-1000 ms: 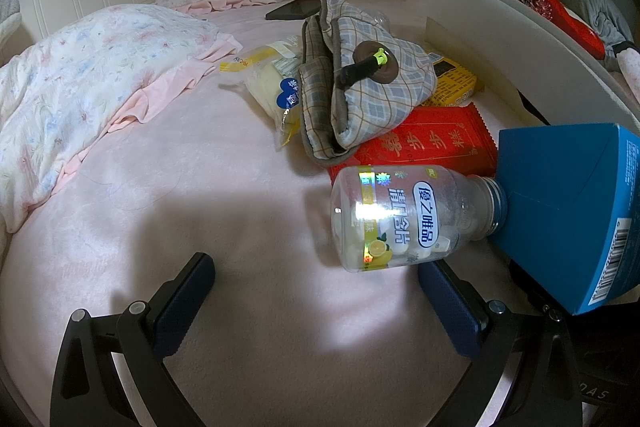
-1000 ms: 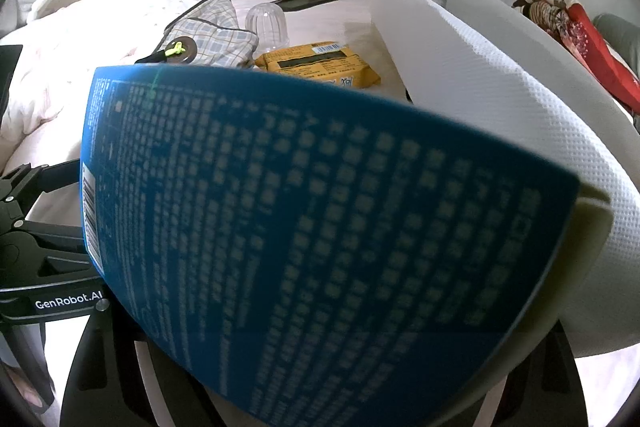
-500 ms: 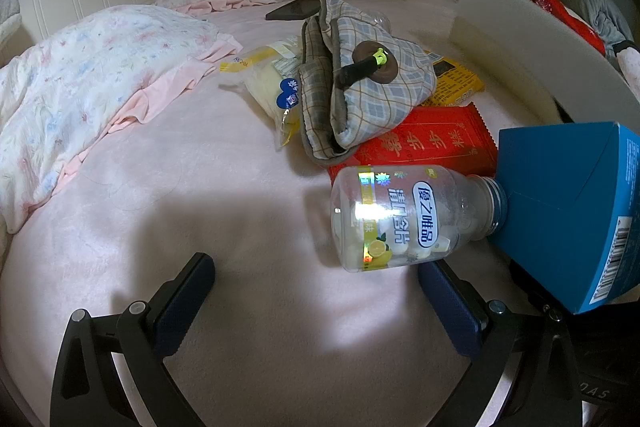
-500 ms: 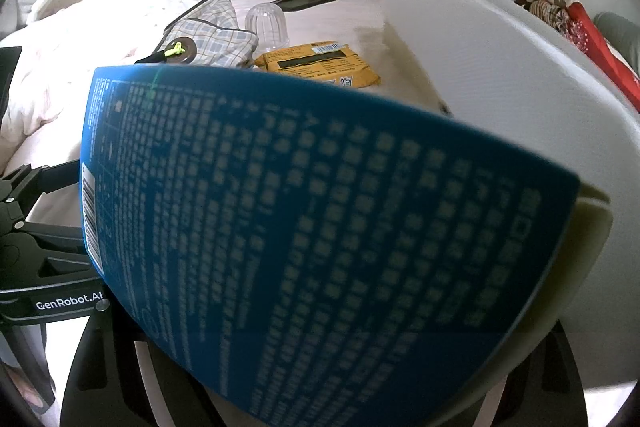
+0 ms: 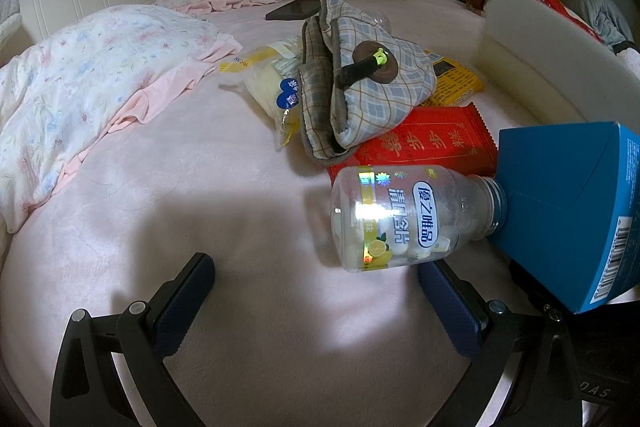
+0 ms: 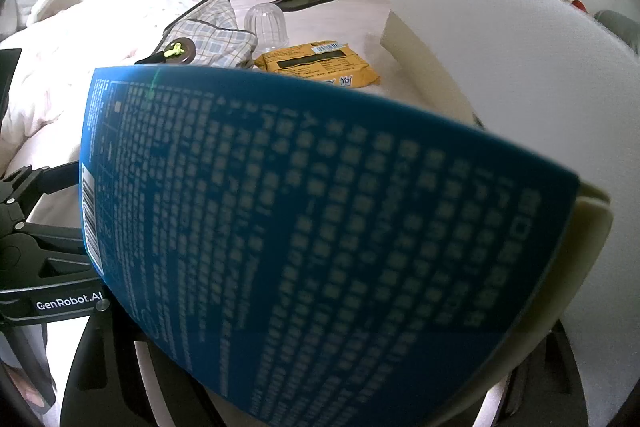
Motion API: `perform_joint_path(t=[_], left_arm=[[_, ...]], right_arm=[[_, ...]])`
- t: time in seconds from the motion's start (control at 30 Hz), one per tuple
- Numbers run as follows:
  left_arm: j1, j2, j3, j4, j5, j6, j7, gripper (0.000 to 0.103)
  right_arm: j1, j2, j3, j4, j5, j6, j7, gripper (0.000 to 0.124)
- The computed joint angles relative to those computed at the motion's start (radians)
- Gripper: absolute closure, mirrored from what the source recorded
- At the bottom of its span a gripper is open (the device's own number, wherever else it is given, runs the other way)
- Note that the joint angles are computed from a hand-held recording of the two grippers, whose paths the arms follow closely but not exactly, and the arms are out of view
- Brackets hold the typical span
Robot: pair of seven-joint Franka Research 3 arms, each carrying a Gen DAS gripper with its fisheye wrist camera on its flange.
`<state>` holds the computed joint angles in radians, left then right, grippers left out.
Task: Organize objects
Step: 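Hold the blue juice box in the right gripper above the bed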
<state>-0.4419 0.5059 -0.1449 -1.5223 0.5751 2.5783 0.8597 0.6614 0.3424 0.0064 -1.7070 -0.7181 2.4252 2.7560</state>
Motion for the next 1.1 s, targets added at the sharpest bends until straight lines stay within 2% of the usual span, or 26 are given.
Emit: perform_joint_path(t=[1.1], left_arm=[[0.001,-0.004,-0.001,-0.001,-0.002,-0.002,0.003,0.0]], right_arm=[[0.011,0.022,-0.009,0.034,0.017,-0.006,-0.012,0.036]])
